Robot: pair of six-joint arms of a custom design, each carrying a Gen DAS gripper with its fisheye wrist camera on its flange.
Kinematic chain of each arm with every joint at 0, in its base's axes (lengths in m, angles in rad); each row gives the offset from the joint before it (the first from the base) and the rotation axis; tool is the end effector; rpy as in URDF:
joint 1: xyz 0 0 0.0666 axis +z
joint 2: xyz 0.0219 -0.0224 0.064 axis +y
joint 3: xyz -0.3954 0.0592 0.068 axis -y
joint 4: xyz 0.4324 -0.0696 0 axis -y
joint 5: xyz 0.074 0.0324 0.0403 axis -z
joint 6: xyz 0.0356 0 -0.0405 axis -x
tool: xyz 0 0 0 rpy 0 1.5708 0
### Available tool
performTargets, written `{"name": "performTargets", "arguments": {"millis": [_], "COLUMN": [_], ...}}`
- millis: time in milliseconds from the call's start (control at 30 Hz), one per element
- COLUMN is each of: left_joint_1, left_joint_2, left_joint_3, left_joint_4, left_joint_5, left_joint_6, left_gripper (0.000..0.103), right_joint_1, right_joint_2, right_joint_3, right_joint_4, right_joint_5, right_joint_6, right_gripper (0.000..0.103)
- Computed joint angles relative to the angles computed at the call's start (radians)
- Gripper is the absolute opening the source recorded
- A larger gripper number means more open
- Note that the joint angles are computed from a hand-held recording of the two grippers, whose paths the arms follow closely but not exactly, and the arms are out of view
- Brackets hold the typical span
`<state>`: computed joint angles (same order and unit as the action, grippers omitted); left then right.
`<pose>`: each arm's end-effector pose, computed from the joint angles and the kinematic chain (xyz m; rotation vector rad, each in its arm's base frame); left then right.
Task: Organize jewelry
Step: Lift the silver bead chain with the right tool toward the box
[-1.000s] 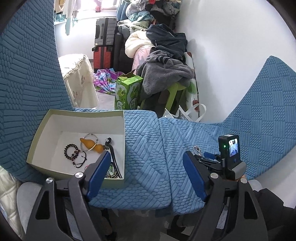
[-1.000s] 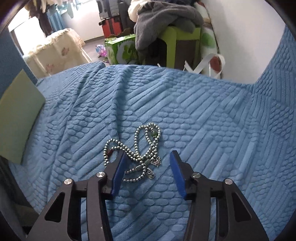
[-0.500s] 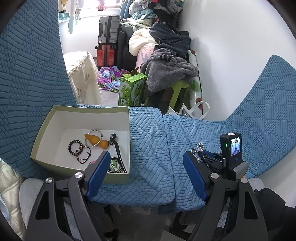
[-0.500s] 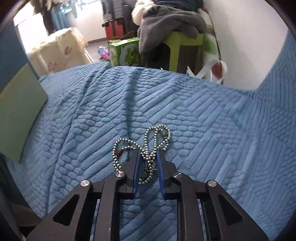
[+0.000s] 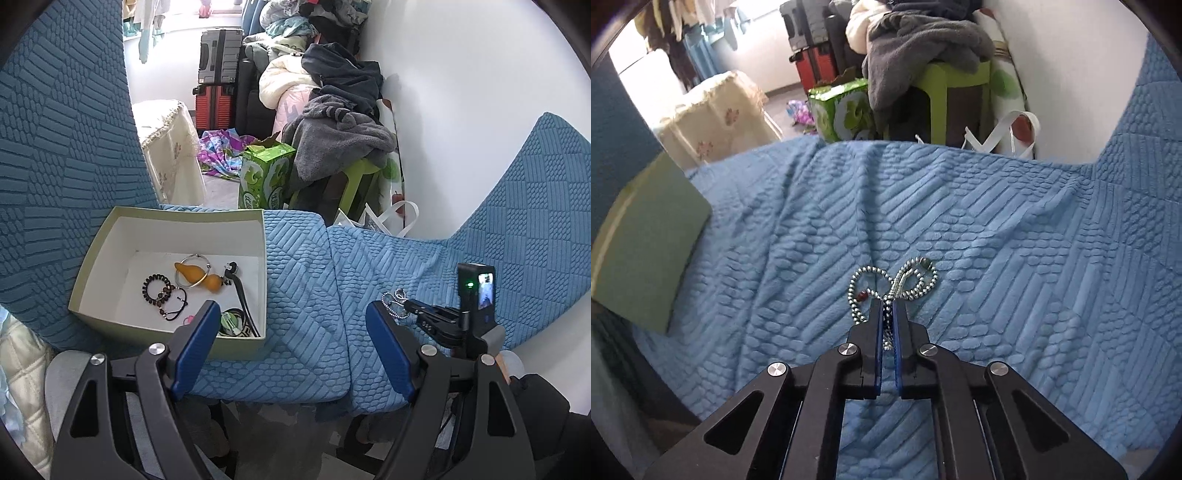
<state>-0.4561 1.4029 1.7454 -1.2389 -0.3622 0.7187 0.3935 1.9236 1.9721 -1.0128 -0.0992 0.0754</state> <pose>0.4516 -0.2079 0.5931 -0.4645 2.3465 -0.1000 0.6605 0.2776 0.4091 -0.6301 2.4679 0.2510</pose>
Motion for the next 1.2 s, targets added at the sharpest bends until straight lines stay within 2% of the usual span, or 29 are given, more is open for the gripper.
{"name": "performTargets", "arguments": {"millis": [500, 767, 967, 1067, 1200], "left_joint_1": [0.009, 0.016, 0.026, 0.032, 0.033], "left_joint_2": [-0.037, -0.041, -0.047, -0.047, -0.055], "left_joint_3": [-0.012, -0.003, 0.008, 0.016, 0.024], "left_joint_4": [-0.006, -0.026, -0.039, -0.043, -0.032], "left_joint_5": [0.006, -0.007, -0.016, 0.003, -0.012], "left_joint_6": [-0.007, -0.017, -0.018, -0.037, -0.054], "left_gripper": [0.081, 0.081, 0.081, 0.081, 0.081], "right_joint_1": [0.015, 0.037, 0.058, 0.070, 0.088], "right_joint_2": [-0.076, -0.067, -0.079, -0.075, -0.065], "right_joint_3": [0.004, 0.104, 0.139, 0.172, 0.224], "right_joint_4": [0.024, -0.025, -0.028, -0.041, -0.053], "right_joint_5": [-0.017, 0.005, -0.002, 0.008, 0.014], "right_joint_6": [-0.065, -0.062, -0.054, -0.050, -0.049], "right_gripper": [0.002, 0.002, 0.002, 0.002, 0.002]}}
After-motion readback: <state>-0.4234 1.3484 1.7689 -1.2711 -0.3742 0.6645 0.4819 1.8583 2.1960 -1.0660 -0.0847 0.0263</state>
